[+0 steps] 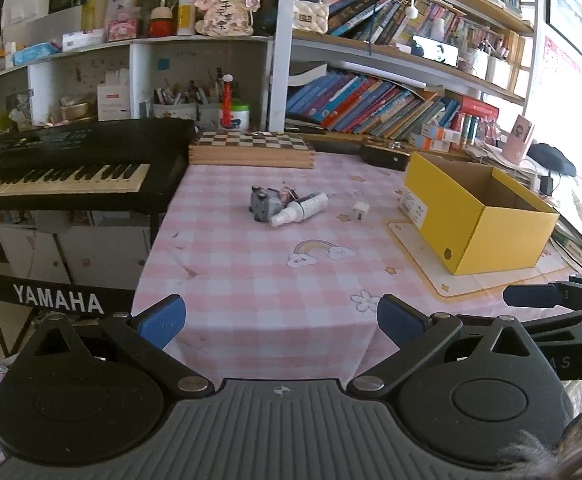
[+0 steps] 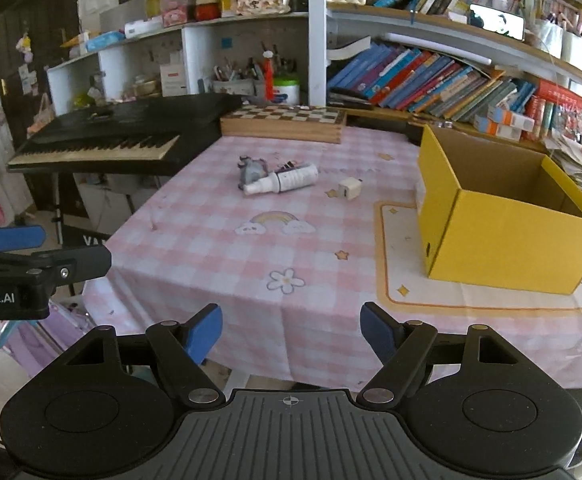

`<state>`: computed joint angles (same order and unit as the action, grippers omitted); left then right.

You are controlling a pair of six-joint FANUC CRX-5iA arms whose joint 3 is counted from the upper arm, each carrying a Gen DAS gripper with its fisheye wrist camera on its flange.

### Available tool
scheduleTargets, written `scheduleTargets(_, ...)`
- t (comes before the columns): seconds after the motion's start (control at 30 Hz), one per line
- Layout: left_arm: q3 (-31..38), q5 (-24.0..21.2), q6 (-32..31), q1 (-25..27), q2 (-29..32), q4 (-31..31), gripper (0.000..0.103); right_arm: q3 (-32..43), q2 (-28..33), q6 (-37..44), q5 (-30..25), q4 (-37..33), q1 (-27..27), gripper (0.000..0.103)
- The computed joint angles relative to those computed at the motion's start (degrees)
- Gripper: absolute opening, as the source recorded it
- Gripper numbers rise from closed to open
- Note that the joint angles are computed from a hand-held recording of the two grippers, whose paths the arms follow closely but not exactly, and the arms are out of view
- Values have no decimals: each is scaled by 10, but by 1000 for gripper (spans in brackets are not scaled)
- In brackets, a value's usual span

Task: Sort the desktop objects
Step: 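Grasp the grey toy truck with the left tool while the right tool grasps the white plug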

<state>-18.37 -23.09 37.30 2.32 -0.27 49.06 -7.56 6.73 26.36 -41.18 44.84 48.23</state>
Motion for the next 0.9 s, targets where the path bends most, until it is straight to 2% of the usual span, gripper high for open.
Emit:
scheduleTargets(0.33,32,10,31,-3,32,-19,103,37,32,59,27,-30,-20,78)
scheduleTargets(0.53,76,11,47,-9,70,-26,103,90,67,119,37,-80,-46,78)
scheduleTargets(0.9,229,-25,218,-21,169,-172,103,221,145,270,14,-214,-98,78)
